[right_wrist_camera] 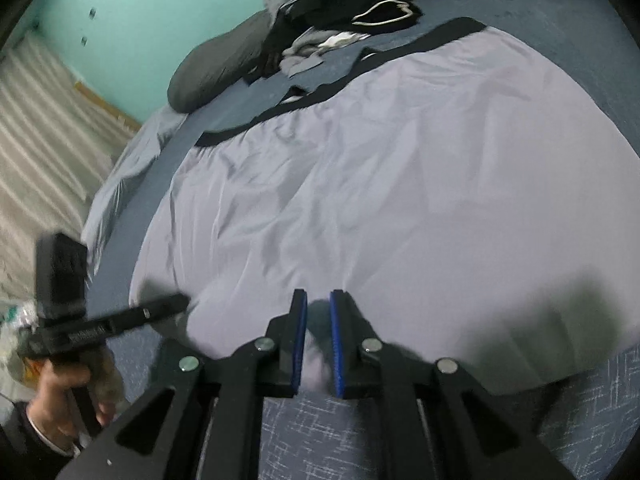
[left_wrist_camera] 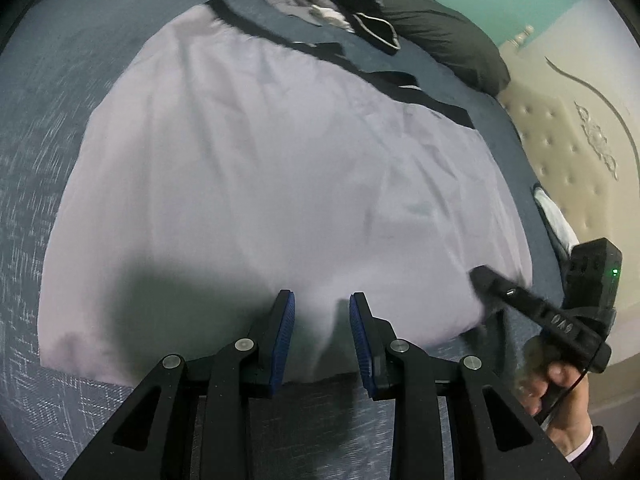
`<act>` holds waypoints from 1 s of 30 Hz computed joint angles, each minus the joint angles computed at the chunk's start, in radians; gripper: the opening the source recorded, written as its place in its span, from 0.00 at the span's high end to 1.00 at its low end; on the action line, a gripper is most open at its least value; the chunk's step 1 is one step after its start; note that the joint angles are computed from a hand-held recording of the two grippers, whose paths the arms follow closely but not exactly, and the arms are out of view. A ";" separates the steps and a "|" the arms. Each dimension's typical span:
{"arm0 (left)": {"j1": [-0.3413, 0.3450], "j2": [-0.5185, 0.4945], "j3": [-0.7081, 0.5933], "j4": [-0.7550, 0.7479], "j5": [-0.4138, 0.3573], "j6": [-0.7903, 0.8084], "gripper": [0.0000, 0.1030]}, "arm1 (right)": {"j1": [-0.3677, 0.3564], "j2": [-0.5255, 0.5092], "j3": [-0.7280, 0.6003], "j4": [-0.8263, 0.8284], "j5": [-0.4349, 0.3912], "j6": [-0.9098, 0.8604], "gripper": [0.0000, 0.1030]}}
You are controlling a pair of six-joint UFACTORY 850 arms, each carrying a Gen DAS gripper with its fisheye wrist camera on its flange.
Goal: Fold clothes
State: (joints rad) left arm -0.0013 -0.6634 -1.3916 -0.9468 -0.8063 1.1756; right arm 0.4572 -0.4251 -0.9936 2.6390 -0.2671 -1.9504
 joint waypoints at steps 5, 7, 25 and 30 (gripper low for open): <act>0.005 -0.016 -0.015 -0.007 -0.003 -0.002 0.70 | -0.026 0.042 0.057 0.164 0.000 -0.141 0.91; 0.004 -0.015 -0.017 0.001 0.001 0.000 0.70 | -0.046 0.065 0.093 0.190 -0.011 -0.142 0.91; 0.063 -0.038 -0.063 0.031 0.000 -0.040 0.70 | -0.158 0.175 0.253 0.358 0.004 -0.153 1.00; 0.086 -0.055 -0.085 0.038 -0.008 -0.047 0.70 | -0.172 0.193 0.275 0.453 -0.004 -0.230 1.00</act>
State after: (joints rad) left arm 0.0848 -0.7182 -1.4768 -0.9093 -0.8143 1.1290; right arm 0.2853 -0.2317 -0.7183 3.0922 -0.2715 -2.1808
